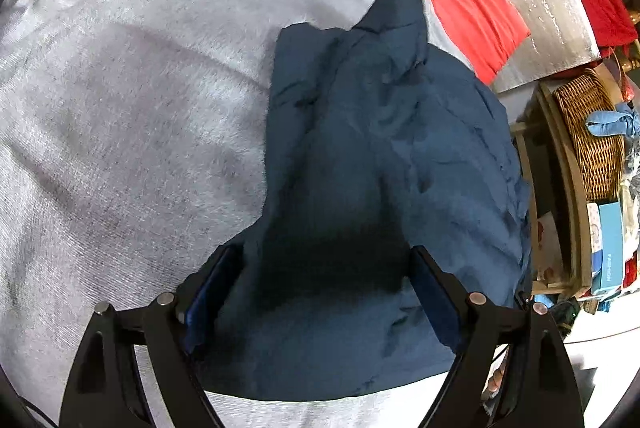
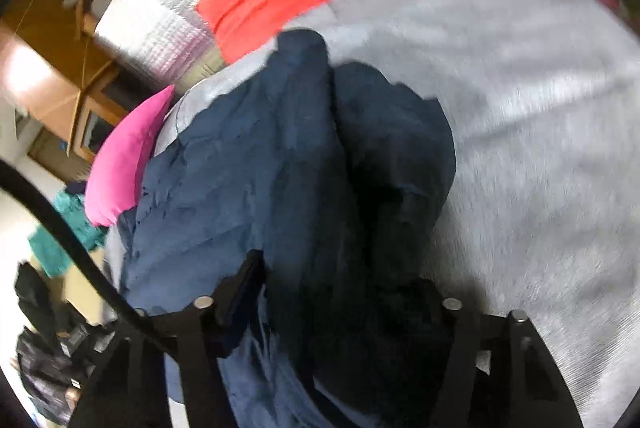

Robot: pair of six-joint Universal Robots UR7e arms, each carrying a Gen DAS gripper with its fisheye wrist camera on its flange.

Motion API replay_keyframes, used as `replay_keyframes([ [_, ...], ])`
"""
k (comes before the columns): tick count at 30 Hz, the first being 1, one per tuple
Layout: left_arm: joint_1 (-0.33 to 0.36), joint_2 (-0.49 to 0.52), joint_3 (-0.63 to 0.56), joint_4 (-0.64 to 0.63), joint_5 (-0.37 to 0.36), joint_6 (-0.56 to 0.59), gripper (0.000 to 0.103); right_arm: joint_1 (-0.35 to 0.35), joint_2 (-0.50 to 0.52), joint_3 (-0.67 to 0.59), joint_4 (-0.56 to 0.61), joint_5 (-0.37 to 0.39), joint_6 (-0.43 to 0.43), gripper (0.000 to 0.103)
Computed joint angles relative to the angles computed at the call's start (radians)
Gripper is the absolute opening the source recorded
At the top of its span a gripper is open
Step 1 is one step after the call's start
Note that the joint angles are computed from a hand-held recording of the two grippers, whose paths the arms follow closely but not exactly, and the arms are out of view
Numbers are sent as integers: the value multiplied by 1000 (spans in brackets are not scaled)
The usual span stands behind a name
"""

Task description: Fold large clothes

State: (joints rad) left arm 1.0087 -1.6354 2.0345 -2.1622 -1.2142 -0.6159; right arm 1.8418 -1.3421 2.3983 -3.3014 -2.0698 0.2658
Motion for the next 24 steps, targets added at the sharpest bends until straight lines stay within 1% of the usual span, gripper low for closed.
replay_keyframes([
  [2, -5, 2, 11, -52, -41, 16, 86, 17, 10, -4, -41, -13, -29, 65],
  [3, -13, 6, 12, -58, -36, 19, 86, 19, 17, -9, -49, -18, -33, 65],
  [4, -20, 11, 12, -51, -12, 18, 86, 19, 22, -13, -44, -33, -28, 65],
  [5, -29, 21, 12, -34, 27, 15, 86, 4, 26, -14, -26, -40, -4, 66],
  [7, -34, 30, 14, -14, 55, 17, 87, -33, 21, -5, -11, -1, 36, 73],
  [8, -39, 31, 15, -13, 69, 15, 88, -40, 11, -2, -7, 15, 45, 73],
  [10, -54, 33, 15, -1, 93, -5, 88, -30, -7, -1, 9, 6, 56, 74],
  [12, -75, 18, 21, 12, 128, -29, 88, -6, -25, 3, 30, -33, 84, 74],
  [14, -117, -8, 37, 25, 202, -53, 88, 17, -40, 7, 47, -78, 107, 77],
  [15, -151, -27, 54, 25, 255, -57, 88, 29, -49, 12, 47, -99, 116, 77],
  [16, -175, -40, 64, 26, 289, -57, 88, 44, -59, 22, 37, -124, 125, 77],
  [18, -252, -84, 99, 47, 381, -58, 88, 82, -81, 46, 7, -163, 137, 78],
  [19, -274, -99, 109, 58, 399, -57, 88, 101, -92, 61, -11, -173, 138, 79],
  [20, -304, -123, 126, 72, 413, -59, 88, 121, -103, 79, -34, -177, 140, 82],
  [21, -330, -149, 144, 80, 409, -62, 88, 136, -111, 96, -51, -175, 146, 83],
  [23, -355, -179, 170, 76, 376, -77, 88, 160, -131, 131, -77, -146, 160, 86],
  [24, -365, -204, 190, 79, 341, -98, 88, 168, -139, 147, -83, -127, 168, 86],
])
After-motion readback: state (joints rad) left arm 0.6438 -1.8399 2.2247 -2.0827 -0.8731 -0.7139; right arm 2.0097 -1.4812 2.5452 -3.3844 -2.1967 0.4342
